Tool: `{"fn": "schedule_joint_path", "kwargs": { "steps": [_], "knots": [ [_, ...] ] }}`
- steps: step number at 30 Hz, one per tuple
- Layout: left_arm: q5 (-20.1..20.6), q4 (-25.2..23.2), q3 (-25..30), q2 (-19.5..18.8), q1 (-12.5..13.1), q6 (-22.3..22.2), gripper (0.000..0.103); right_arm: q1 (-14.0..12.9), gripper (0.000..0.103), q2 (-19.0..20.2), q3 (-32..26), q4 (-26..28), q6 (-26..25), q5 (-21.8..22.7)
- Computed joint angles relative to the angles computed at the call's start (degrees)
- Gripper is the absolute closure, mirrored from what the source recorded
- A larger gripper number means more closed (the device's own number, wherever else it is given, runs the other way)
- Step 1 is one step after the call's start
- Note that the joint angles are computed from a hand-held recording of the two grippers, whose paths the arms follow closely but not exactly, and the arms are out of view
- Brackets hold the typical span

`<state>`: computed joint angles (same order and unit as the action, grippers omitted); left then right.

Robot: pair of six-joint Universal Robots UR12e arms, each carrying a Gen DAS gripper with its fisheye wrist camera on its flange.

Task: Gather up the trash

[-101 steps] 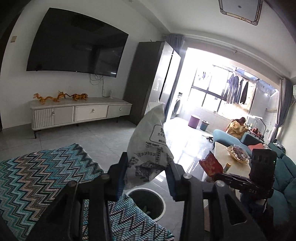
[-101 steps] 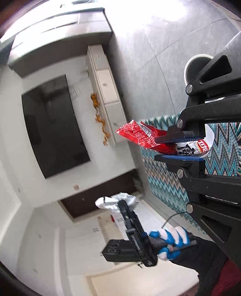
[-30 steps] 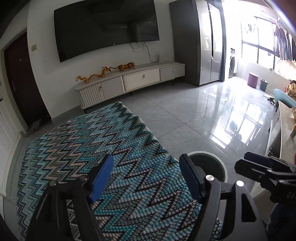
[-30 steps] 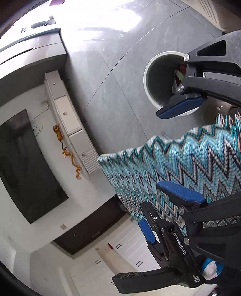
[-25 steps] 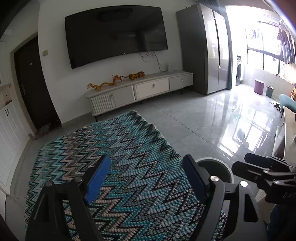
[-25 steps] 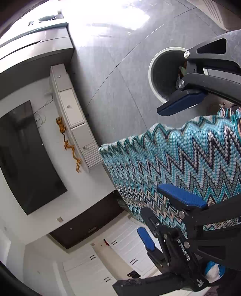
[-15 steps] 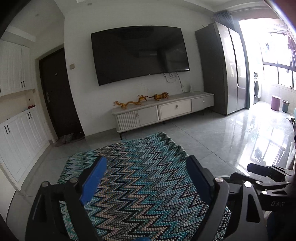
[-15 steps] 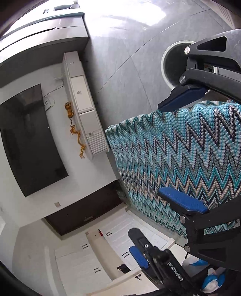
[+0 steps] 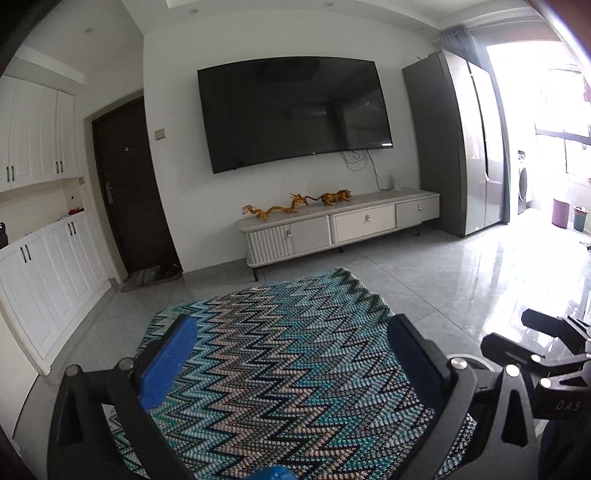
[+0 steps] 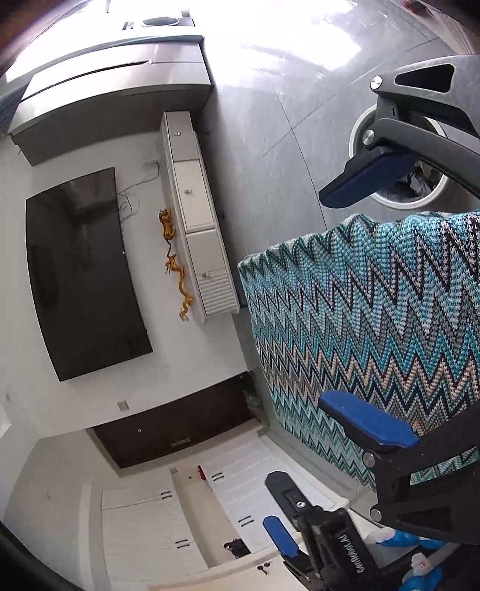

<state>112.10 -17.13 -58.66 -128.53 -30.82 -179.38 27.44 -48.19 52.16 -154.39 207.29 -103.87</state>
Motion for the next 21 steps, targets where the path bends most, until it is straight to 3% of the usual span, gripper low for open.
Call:
{"fn": "schedule_joint_path", "kwargs": {
  "steps": [12,21],
  "knots": [
    [-1.5,-6.8,4.5,-3.7,1.0,-3.5,0.0,-0.3,0.001,3.7,-5.9,9.0,1.1,-4.0],
    [-1.9,-11.1,8.2,-6.3,1.3,-3.9,0.0,-0.4,0.001,5.2,-7.9,13.3,2.6,-12.4]
  ]
}}
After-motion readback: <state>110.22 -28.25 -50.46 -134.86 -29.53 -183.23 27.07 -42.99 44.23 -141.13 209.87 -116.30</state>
